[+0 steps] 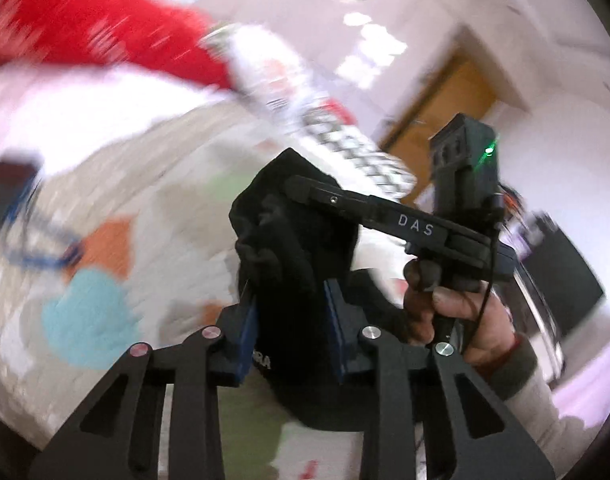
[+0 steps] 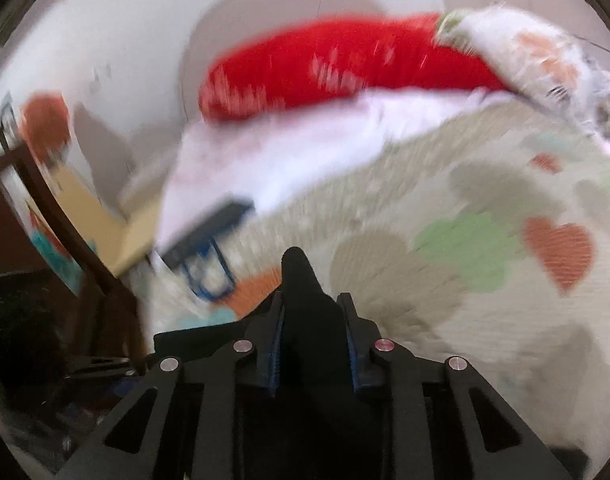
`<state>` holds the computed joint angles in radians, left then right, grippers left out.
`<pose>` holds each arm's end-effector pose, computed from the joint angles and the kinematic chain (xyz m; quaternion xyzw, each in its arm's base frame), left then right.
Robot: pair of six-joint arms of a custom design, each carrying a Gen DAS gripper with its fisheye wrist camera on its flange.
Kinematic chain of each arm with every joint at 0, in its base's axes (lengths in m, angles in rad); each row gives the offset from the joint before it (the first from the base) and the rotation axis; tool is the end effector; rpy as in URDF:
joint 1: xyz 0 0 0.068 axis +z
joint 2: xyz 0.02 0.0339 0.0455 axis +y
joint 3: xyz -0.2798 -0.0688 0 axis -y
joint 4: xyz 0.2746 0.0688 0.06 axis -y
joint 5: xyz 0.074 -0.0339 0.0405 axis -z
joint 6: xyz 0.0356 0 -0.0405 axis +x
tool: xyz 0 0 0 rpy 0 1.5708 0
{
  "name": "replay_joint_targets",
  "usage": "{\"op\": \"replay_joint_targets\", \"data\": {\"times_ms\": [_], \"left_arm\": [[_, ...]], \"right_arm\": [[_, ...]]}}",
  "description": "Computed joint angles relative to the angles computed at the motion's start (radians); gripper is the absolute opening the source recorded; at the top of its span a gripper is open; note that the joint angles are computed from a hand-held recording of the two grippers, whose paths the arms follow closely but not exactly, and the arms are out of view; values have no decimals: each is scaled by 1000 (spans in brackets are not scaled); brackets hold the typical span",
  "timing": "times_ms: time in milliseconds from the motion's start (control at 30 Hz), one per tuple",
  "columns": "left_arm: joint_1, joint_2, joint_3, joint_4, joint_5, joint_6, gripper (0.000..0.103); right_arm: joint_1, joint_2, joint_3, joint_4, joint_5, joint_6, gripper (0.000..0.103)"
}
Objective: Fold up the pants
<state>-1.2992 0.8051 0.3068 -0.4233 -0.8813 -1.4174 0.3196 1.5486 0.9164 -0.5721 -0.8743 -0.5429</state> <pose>0.0679 -0.1414 0.1597 -0.1864 0.8477 -0.1967 0.4560 0.2814 0.1219 0.1890 -0.4424 0.7770 0.3953 0.2104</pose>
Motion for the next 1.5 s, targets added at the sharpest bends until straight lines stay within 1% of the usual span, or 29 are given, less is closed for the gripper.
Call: {"op": "replay_joint_targets", "data": {"times_ms": [67,100,133,167,200,267,300,333,367,433,467,500,533,567,600,667,733,833,900,933,1000,1033,1067,1167,1267,1333,1400,1433,1500], "left_arm": [[-17,102,72,125,-6,179,27],[-16,169,103,211,18,272,27],[4,216,121,271,54,333,27],[35,290,143,359,121,399,27],[64,355,157,442,195,446,27],[118,513,186,615,371,516,27],[137,592,213,661,443,541,29],[149,671,252,677,509,557,30],[152,735,294,664,561,557,30],[166,785,335,635,632,553,32],[166,771,327,635,644,555,32],[159,741,312,632,634,559,39],[150,693,291,612,607,568,54],[133,635,274,573,557,569,62],[117,572,251,536,504,566,73],[98,471,210,474,433,557,76],[99,404,181,421,390,547,77],[121,373,159,324,347,474,77],[130,389,140,354,352,454,77],[123,387,123,365,342,438,77],[106,385,102,363,323,406,77],[114,394,101,371,330,406,77],[130,411,101,392,344,416,77],[151,432,122,421,363,446,77],[165,467,144,475,380,473,77],[187,526,156,543,417,485,82],[212,623,183,589,468,481,82],[223,676,202,600,499,481,82],[225,759,241,576,522,472,82]], "right_arm": [[-128,-32,22,-107,-92,-80,23],[-204,-44,31,-169,-129,-140,23],[-290,-50,38,-233,-153,-214,23],[-376,-43,45,-289,-158,-279,23],[-430,-31,48,-313,-156,-304,25],[-570,-14,24,-272,-107,-280,48],[-629,-9,5,-229,-60,-251,53],[-687,11,2,-214,-11,-250,58],[-737,38,10,-228,31,-274,58],[-805,73,26,-261,61,-313,59],[-845,86,32,-288,65,-342,66],[-880,97,37,-317,57,-370,71],[-921,114,47,-357,40,-408,80],[-952,131,61,-397,26,-440,85],[-975,146,66,-438,14,-472,86],[-977,190,79,-525,-4,-531,90],[-937,190,45,-515,8,-514,91],[-878,163,-27,-426,52,-450,91],[-836,162,-67,-359,81,-367,91],[-824,162,-85,-336,70,-350,88],[-807,131,-121,-312,54,-368,61],[-791,98,-137,-305,54,-384,30],[-790,65,-154,-287,50,-381,25],[-800,-60,-186,-297,36,-425,21],[-857,-139,-162,-359,8,-489,20],[-896,-145,-146,-362,10,-503,20],[-917,-77,-123,-338,54,-490,21],[-914,-40,-125,-308,89,-474,22],[-891,-18,-157,-197,182,-404,35]]}}
